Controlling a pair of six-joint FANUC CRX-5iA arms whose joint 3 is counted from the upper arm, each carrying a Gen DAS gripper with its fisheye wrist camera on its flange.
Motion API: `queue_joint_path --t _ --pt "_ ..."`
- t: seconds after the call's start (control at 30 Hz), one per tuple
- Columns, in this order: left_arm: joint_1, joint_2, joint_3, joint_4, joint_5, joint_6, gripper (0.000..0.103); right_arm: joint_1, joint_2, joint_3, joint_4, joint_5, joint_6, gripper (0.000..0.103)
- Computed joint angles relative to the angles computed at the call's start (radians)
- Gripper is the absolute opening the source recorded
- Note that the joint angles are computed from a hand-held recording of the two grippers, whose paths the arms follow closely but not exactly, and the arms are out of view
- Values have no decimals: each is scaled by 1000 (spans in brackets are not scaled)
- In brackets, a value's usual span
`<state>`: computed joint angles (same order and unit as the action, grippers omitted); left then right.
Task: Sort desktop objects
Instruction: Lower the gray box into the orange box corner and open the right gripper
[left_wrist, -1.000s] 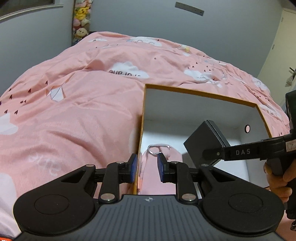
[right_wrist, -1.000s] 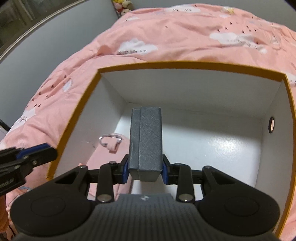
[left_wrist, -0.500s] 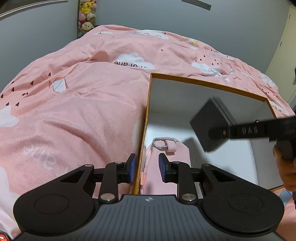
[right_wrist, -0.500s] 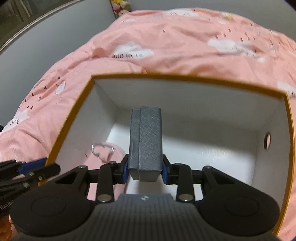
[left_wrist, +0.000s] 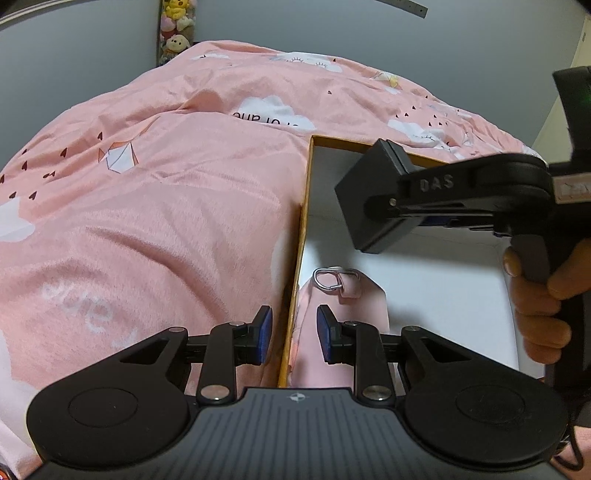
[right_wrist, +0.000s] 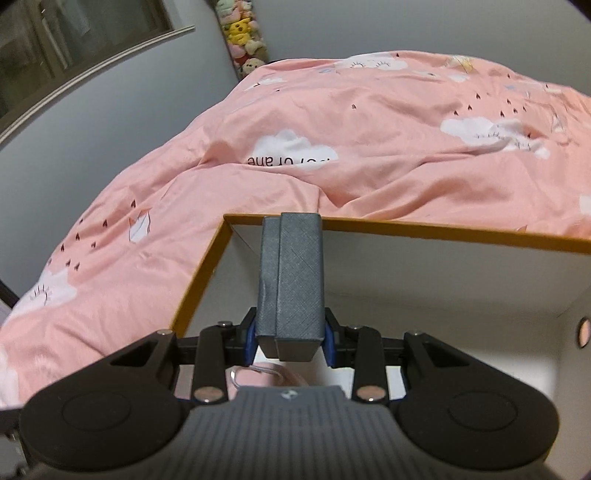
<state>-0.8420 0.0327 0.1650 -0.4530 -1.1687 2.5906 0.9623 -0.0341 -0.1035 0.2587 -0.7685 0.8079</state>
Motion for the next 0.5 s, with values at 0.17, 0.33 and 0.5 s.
queue_joint_path --t 0.17,0.33,0.5 --pt "18 -11 -25 29 28 -10 29 -4 25 22 -33 7 -34 36" --pt "36 -19 -48 60 51 -25 29 -2 51 38 -48 6 -55 36" --pt "47 -22 -64 83 69 -38 29 2 75 47 -33 3 -78 36"
